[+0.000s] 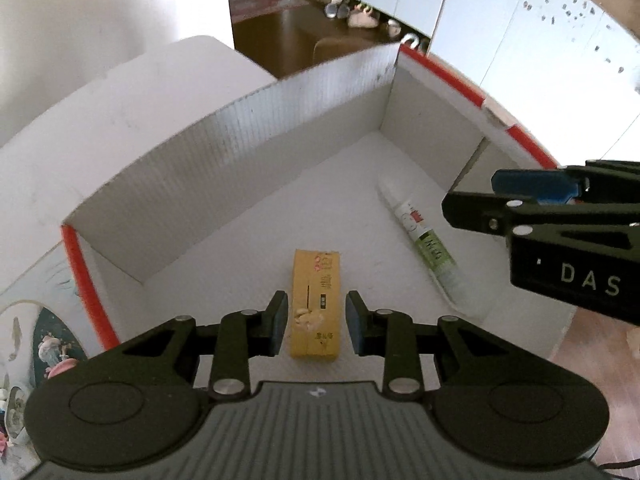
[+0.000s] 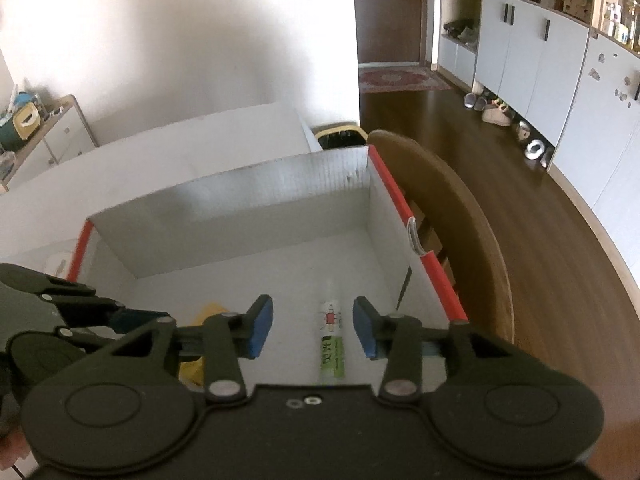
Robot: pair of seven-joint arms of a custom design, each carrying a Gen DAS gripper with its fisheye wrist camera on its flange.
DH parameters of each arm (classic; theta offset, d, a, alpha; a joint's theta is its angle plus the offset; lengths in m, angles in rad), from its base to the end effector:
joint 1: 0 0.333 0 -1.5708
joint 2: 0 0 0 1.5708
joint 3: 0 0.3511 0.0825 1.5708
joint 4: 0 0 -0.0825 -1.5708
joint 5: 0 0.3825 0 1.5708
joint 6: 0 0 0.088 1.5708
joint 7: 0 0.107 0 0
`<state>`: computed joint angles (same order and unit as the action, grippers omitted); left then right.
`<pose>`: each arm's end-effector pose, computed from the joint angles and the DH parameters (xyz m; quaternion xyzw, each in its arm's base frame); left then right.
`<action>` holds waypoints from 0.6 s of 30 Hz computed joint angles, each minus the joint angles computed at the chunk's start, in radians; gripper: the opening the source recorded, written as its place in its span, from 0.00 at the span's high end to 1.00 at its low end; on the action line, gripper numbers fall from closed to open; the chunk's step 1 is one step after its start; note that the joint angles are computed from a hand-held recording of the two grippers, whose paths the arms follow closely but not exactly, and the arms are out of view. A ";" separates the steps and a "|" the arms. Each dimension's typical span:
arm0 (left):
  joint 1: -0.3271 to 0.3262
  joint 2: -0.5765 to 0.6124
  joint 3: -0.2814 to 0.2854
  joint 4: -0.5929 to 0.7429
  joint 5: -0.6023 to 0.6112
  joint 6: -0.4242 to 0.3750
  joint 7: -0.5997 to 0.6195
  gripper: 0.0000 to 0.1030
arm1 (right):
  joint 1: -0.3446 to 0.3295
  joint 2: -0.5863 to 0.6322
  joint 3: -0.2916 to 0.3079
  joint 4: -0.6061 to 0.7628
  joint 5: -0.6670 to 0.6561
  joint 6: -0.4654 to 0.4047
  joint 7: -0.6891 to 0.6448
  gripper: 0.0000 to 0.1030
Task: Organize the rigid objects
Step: 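Lower the yellow box into the red box and open the left gripper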
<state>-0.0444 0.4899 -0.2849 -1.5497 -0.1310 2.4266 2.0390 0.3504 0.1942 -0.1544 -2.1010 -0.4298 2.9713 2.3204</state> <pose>0.7086 -0.2012 0.4504 -0.4296 0.8735 -0.2161 0.0756 0.6026 0.1538 0.4373 -0.6157 0.7094 -0.2107 0.2708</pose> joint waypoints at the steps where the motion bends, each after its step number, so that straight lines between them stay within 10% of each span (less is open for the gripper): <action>1: 0.008 -0.011 -0.006 -0.010 -0.011 0.004 0.007 0.71 | 0.011 -0.010 -0.012 -0.008 -0.021 0.005 0.021 0.53; 18: 0.127 -0.211 -0.028 -0.232 -0.321 0.121 0.284 0.71 | -0.018 -0.122 0.080 -0.049 -0.431 0.017 0.440 0.37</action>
<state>0.0826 0.2790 -0.3125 -1.7820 -0.4521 2.5476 2.3232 0.3327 0.0721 -0.0748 -2.1501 -0.8612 2.9879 2.7607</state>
